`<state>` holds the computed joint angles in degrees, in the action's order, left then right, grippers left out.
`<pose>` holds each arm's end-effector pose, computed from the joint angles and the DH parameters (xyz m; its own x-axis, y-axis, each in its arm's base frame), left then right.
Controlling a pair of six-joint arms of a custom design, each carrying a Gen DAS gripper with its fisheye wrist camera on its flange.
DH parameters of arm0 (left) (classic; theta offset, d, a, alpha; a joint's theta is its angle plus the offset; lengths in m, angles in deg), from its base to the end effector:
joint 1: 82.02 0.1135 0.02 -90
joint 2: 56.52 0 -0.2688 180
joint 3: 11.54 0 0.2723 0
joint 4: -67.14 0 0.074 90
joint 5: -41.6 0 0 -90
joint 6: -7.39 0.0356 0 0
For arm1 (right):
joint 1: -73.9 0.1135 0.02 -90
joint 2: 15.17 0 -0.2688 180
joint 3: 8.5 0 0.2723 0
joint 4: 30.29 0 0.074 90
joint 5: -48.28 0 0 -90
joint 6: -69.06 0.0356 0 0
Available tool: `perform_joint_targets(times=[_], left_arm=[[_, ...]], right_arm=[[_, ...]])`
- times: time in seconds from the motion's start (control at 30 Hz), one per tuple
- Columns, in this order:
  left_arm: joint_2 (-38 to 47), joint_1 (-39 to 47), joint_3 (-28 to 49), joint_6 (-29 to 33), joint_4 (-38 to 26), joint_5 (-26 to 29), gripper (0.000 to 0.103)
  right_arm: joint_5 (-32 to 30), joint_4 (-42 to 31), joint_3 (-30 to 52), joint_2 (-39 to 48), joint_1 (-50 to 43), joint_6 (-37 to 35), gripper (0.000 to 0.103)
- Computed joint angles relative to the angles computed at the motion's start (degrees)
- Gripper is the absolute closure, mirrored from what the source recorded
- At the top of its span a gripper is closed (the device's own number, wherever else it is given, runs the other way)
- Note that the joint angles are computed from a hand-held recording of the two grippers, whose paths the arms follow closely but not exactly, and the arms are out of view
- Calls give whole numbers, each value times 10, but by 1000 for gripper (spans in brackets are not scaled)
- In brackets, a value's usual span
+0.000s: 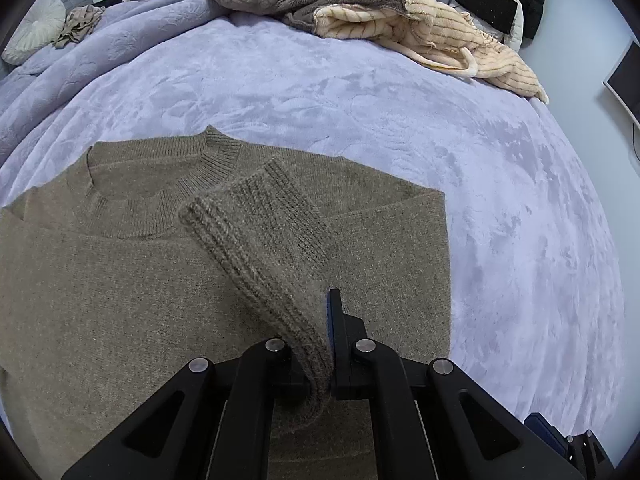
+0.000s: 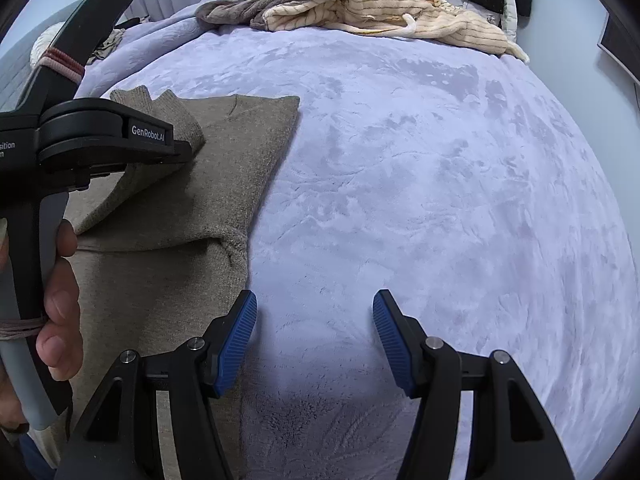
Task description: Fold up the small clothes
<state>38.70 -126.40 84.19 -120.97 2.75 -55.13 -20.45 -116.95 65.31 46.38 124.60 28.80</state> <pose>0.2637 -0.2522 0.2854 -0.9114 0.0295 -0.4105 0.1175 0.9746 -0.1907 0.1283 0.1364 0.3044 -0.8974 0.0264 -0.4404 0.0394 0.9990 -0.0206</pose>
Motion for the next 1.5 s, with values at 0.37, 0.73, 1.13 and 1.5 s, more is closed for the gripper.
perform_joint_targets(times=[0.37, 0.73, 1.13, 1.5], left_arm=[[-8, 30, -28, 1, 37, 75, 96], [-38, 35, -57, 18, 67, 126, 26], [-187, 153, -129, 131, 18, 154, 26], [-210, 350, -242, 257, 19, 168, 26]], right_arm=[[-2, -1, -1, -1, 1, 7, 38], [-1, -4, 7, 5, 5, 10, 38], [17, 38, 80, 43, 0, -19, 38], [-69, 146, 128, 228, -43, -101, 39]])
